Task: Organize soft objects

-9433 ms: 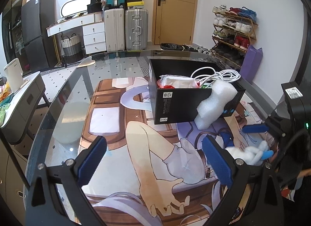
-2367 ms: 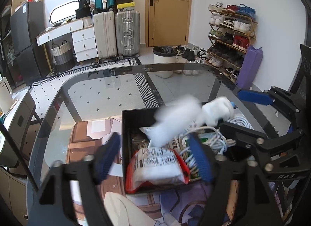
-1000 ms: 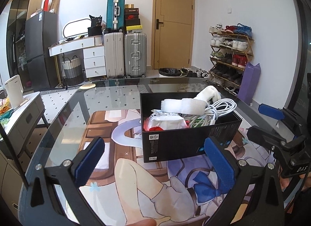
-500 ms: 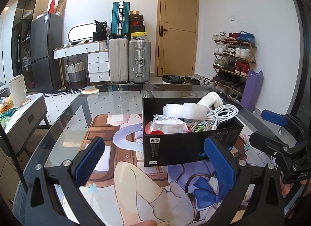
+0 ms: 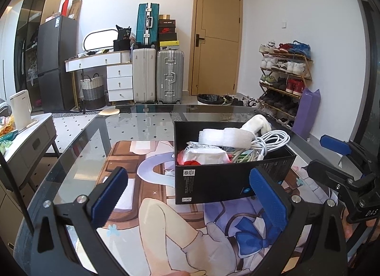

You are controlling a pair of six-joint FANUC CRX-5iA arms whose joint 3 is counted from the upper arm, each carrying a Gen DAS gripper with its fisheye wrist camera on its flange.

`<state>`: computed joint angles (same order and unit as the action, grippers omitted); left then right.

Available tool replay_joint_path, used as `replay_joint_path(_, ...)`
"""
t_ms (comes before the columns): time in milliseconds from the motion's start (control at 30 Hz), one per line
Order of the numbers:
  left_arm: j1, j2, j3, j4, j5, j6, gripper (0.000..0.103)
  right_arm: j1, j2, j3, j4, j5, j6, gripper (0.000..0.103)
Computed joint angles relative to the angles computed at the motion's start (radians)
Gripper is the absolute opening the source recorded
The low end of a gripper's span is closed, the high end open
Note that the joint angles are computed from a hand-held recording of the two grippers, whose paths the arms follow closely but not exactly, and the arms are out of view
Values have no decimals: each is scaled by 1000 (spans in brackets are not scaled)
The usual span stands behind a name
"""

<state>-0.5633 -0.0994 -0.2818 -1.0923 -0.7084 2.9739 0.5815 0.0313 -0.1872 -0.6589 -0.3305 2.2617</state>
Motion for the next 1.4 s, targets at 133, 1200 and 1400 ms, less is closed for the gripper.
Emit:
replay_joint_path(133, 12, -5, -5, 9, 8, 13, 103, -3, -1, 0, -8, -3, 7, 102)
replay_joint_path(1200, -15, 11, 5, -27, -34, 60, 103, -3, 0, -1, -15, 1, 15, 102)
replay_joint_path(1400, -19, 11, 6, -28, -44, 62, 103, -3, 0, -1, -15, 1, 16, 102)
